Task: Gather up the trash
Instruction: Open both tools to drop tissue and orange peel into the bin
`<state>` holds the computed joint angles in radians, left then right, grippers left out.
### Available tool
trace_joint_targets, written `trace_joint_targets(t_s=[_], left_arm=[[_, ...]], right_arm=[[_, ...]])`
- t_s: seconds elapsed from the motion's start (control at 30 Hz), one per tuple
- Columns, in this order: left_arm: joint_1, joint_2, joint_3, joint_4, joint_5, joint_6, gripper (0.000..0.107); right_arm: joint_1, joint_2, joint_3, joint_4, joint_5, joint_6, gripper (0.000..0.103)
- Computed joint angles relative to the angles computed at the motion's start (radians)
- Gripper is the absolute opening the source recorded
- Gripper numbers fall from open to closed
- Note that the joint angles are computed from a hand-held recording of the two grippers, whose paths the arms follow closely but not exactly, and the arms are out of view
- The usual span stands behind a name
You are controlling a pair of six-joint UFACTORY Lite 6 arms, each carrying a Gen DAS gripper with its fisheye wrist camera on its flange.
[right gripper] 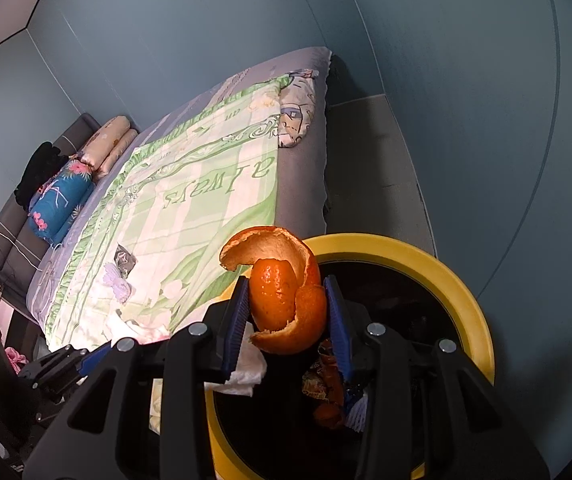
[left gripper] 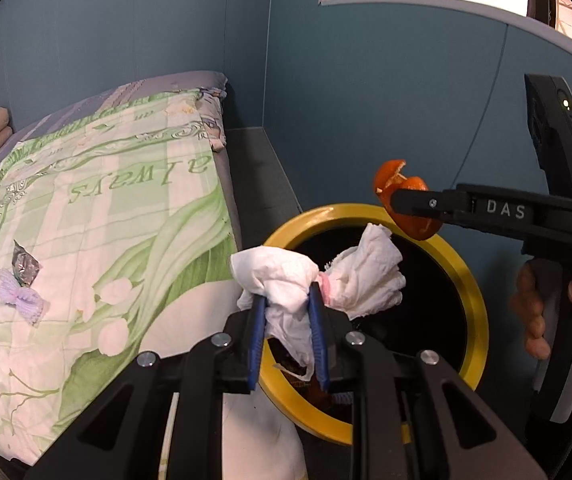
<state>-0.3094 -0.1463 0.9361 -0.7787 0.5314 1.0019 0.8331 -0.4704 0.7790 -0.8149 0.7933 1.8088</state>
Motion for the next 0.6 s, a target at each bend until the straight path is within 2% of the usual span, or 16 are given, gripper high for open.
trace_joint_targets(t_s=[0.33,0.53,0.6], left_arm=[[-0.037,0.055,-0.035,-0.026,-0.002,0.019,0.020],[-0.021,0.078,-0.027,-0.077,0.012,0.064,0.022],[-0.010,0.081,-0.026,-0.088,0.017,0.074,0.030]], right_arm=[[-0.080,0.027,-0.044,0.043,-0.147,-0.036,0.037],[-0.067,0.041,-0.042,0.041,-0.127,-0.025,0.039],[-0.064,0.039,-0.043,0.048,-0.125,-0.026,0.041]])
